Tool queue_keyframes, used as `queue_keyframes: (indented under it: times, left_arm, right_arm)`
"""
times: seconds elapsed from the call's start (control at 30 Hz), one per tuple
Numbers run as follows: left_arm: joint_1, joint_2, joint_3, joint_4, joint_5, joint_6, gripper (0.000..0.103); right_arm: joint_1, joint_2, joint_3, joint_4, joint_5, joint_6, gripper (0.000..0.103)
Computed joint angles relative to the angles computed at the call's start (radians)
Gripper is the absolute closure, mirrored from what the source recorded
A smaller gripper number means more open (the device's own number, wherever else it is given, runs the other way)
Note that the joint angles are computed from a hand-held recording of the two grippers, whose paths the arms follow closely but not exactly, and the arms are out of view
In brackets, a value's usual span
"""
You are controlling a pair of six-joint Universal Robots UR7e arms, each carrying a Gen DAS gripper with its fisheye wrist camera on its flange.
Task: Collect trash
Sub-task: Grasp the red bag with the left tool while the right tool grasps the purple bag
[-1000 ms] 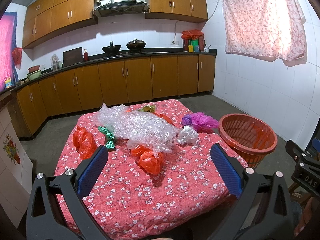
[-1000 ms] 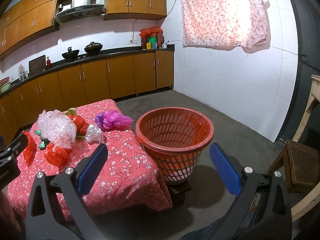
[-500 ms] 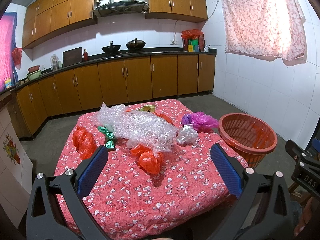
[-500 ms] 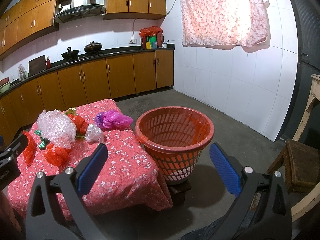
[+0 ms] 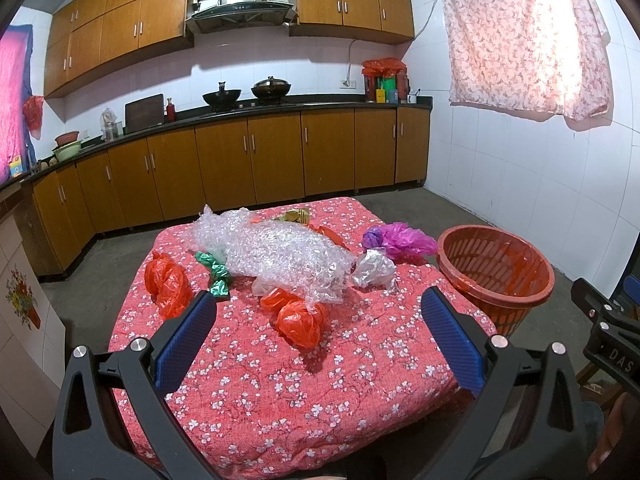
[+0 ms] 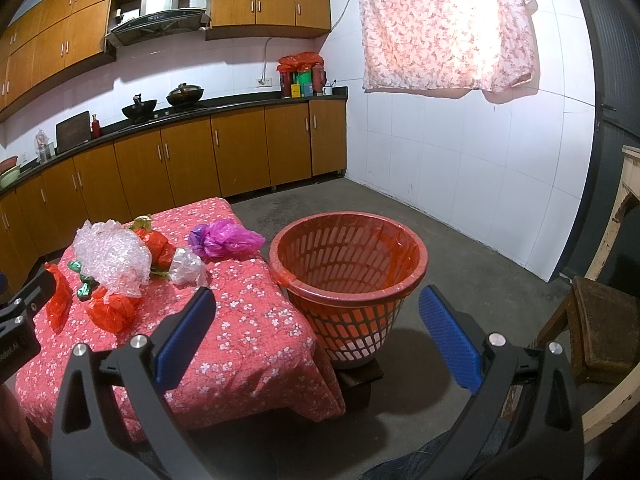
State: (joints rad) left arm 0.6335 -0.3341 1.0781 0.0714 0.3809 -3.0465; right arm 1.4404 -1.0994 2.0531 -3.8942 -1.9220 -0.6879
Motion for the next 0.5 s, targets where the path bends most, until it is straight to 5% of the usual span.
queue_keyframes:
  times: [0.5]
  left_arm:
    - [0.05, -0.019, 0.025, 0.0, -0.05, -0.06, 0.002]
  right_arm:
    - [-0.013, 0.036, -0.06, 0.064, -0.005, 0.021, 0.004]
